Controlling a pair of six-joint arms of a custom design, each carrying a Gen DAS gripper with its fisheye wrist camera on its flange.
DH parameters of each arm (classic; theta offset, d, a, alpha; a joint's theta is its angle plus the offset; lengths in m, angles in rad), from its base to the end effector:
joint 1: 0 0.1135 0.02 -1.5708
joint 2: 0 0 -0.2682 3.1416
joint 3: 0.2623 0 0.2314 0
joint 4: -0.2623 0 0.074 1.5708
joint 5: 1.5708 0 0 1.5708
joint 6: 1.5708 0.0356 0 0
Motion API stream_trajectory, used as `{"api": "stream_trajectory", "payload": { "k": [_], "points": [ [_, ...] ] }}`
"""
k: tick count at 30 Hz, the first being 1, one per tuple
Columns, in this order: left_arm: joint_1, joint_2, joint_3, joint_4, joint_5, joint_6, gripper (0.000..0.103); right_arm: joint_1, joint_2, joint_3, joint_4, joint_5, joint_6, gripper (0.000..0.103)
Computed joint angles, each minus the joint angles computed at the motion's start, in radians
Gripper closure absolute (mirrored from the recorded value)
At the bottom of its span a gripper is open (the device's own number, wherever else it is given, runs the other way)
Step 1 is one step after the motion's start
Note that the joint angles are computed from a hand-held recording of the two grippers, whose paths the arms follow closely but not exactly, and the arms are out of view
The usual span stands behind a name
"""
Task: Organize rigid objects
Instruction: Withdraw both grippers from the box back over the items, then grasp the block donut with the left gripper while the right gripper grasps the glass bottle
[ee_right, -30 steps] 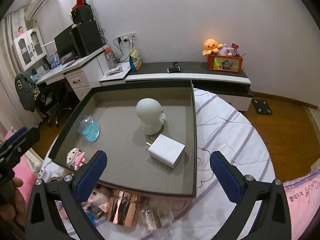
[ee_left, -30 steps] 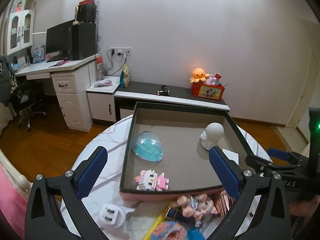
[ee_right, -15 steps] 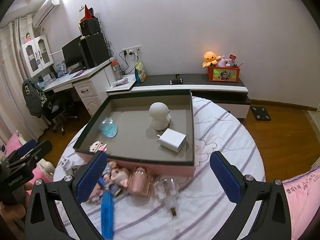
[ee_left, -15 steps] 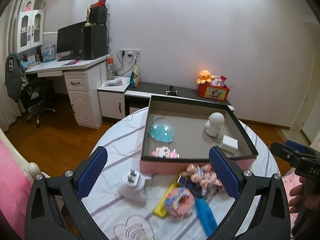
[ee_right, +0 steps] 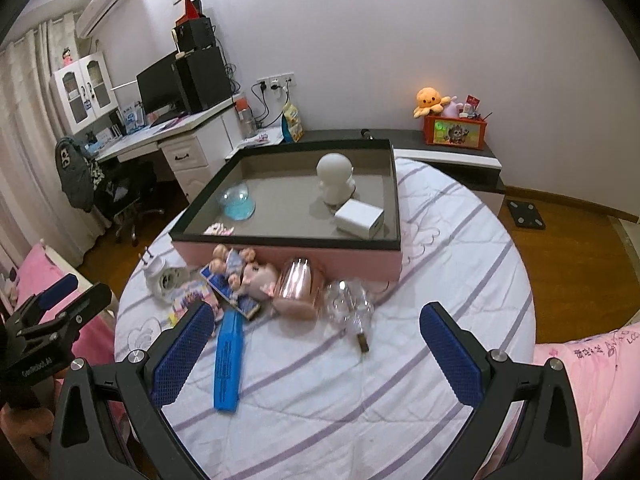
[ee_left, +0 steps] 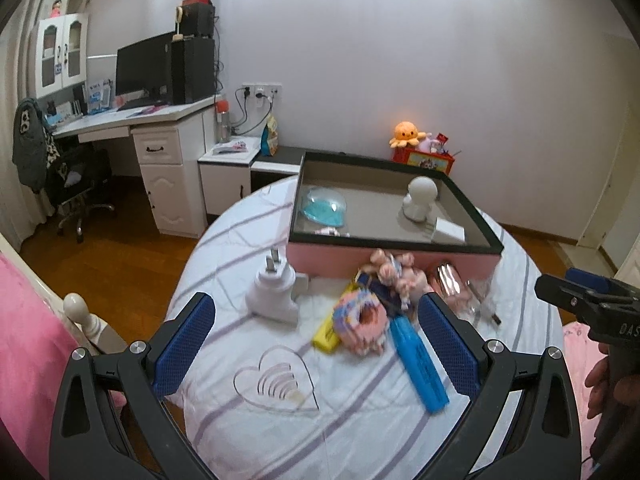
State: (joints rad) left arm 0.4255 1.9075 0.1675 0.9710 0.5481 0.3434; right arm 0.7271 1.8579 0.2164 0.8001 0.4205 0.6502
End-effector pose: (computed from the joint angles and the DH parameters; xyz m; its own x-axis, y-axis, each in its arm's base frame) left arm 0.1945 0.0678 0.0637 -0.6002 0.0435 -0.7987 0.2027 0.9742 -0.0993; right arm 0.1673 0.1294 0.0642 -0.6877 0.1279 -0.7147 0.0160 0.9868 0.1612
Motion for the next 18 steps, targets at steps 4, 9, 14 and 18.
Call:
{"api": "stream_trajectory", "payload": {
  "k": [4,9,14,18],
  "points": [
    [-0.005,0.032,-0.03,0.048,-0.002,0.015,0.0,0.003,0.016,-0.009,0.01,-0.002,0.008,0.0],
    [-0.034,0.086,-0.041,0.104,-0.022,0.013,0.0,-0.004,0.038,-0.018,0.031,-0.014,0.008,0.0],
    [-0.063,0.136,-0.019,0.119,-0.054,0.008,0.0,-0.023,0.078,-0.003,0.044,-0.045,-0.003,0.0],
    [-0.082,0.172,0.001,0.12,-0.078,0.005,0.0,-0.041,0.13,0.012,0.065,-0.067,-0.011,0.0]
  ]
}}
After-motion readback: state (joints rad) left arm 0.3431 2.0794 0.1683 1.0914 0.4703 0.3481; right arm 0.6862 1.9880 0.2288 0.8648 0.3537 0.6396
